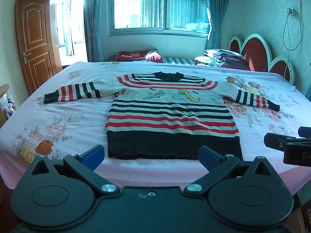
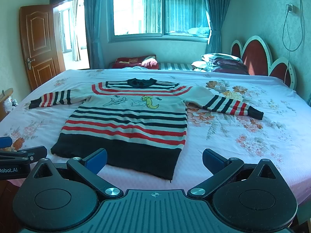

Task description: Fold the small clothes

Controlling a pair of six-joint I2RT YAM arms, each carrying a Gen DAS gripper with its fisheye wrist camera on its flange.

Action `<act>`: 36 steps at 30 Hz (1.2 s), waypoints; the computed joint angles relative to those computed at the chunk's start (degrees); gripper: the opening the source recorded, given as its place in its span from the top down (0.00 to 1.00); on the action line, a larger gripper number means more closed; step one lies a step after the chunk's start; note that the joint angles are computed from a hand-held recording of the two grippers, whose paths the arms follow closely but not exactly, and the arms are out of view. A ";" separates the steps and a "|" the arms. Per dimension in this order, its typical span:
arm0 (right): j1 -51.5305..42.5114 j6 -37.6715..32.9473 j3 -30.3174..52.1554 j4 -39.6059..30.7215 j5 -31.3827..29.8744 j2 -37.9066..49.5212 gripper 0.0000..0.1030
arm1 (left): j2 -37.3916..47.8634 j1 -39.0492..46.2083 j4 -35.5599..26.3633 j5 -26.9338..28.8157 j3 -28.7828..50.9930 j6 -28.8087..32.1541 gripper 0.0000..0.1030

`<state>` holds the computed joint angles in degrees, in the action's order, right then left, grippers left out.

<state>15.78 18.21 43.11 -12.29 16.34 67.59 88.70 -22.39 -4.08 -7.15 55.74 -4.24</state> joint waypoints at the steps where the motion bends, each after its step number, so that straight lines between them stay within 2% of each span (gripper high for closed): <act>1: -0.02 -0.02 -0.02 -0.01 -0.03 -0.04 0.00 | -0.09 -0.12 -0.03 -0.08 -0.06 -0.09 0.00; 36: 0.10 0.59 -0.59 0.23 -0.65 0.49 0.00 | 0.56 -0.06 0.84 -0.36 -0.87 -0.68 0.00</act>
<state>15.88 18.79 42.51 -12.07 15.69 68.08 89.26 -22.45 -3.23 -7.51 54.86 -4.92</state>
